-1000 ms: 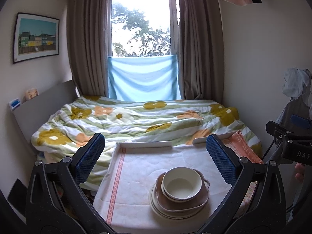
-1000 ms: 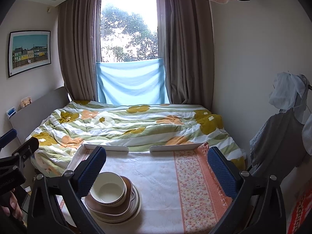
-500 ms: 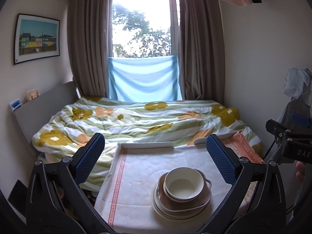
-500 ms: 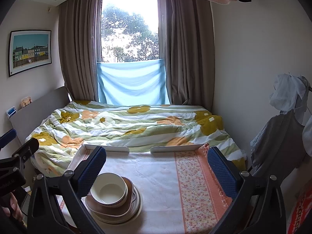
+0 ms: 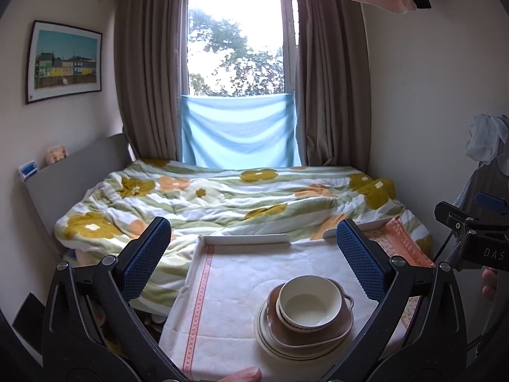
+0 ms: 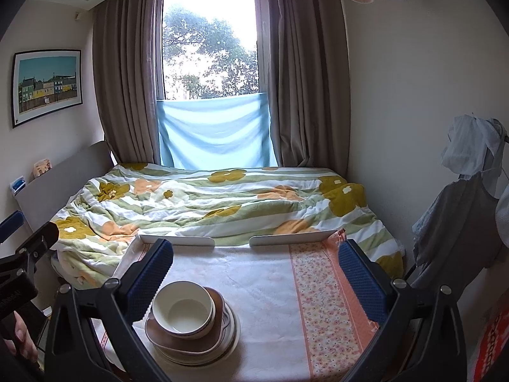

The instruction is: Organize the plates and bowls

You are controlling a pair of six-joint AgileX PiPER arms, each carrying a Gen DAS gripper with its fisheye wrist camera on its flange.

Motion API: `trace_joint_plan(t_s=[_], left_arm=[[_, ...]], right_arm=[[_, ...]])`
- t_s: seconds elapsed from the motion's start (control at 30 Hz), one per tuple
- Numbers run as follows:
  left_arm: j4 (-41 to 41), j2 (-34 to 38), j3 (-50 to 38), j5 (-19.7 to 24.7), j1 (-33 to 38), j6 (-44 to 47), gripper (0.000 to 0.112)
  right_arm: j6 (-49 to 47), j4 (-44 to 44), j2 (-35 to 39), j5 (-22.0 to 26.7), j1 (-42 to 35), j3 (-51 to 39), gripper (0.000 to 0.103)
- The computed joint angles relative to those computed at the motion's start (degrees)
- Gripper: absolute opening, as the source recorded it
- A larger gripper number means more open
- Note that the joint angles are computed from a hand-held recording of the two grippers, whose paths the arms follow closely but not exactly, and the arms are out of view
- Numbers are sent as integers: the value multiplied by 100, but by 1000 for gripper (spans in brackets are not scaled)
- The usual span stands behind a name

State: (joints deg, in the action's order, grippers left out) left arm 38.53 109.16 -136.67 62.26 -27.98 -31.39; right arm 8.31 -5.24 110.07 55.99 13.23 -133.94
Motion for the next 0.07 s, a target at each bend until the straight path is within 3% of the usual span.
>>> trace_joint_plan(t_s=[0.07], left_arm=[[21, -81, 193, -155, 71, -11, 103]], right_arm=[[62, -54, 70, 38, 43, -72, 103]])
